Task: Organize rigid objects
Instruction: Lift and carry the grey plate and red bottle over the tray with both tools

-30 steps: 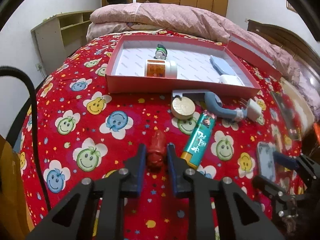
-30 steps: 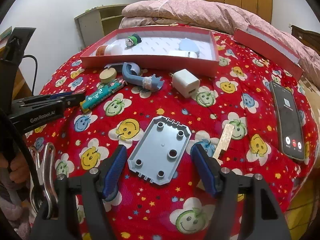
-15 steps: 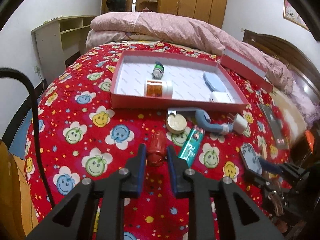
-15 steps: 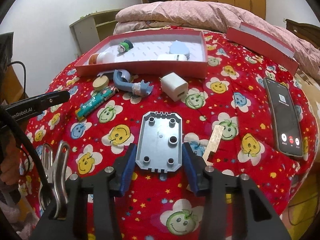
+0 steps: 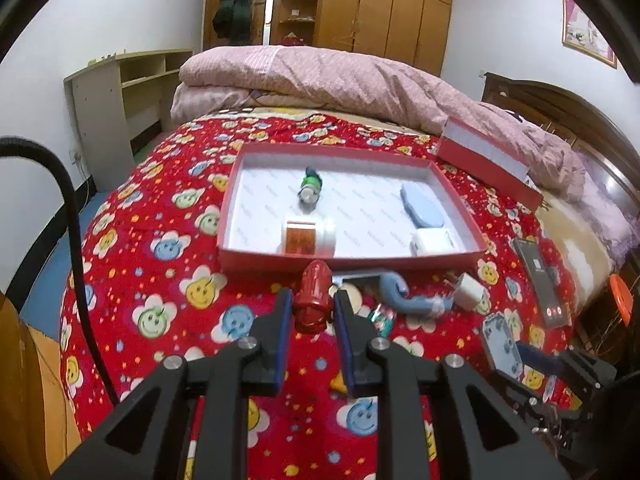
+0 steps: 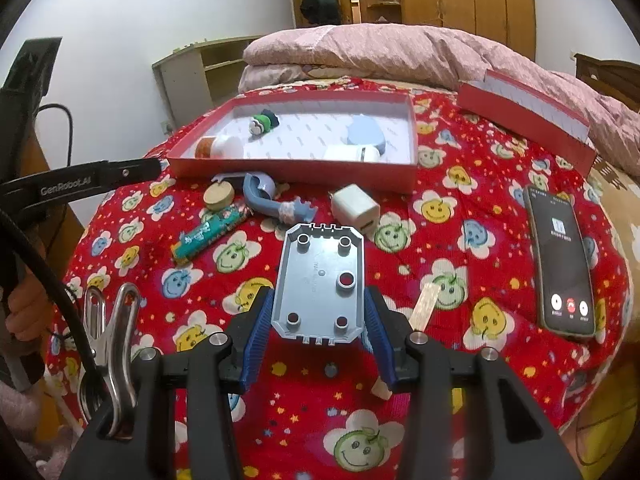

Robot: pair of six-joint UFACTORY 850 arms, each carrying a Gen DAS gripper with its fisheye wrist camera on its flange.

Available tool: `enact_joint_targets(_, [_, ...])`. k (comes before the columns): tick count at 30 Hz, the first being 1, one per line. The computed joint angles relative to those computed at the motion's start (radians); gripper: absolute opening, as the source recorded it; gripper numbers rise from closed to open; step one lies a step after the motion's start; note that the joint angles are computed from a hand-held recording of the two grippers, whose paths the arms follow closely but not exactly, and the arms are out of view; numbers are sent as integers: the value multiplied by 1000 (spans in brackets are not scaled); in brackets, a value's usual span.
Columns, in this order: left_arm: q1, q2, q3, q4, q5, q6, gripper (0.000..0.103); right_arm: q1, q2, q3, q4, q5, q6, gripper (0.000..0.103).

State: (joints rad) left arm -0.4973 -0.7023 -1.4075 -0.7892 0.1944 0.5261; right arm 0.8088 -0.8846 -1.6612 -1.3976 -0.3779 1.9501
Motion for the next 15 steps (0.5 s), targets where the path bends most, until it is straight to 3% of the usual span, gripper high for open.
enact_joint_targets(4, [-2,-18,-38,-34,-14,34,22,-5,3,-5,-30,3,15,46])
enact_joint_targets(11, [-3,-58,-125,-225,-46,232,22,-21,3,-22,-58,16,22,46])
enact_joint_targets(15, [-7,-88,-185,-419,-49,443,22,-32,-1,-38,-86,21,43,46])
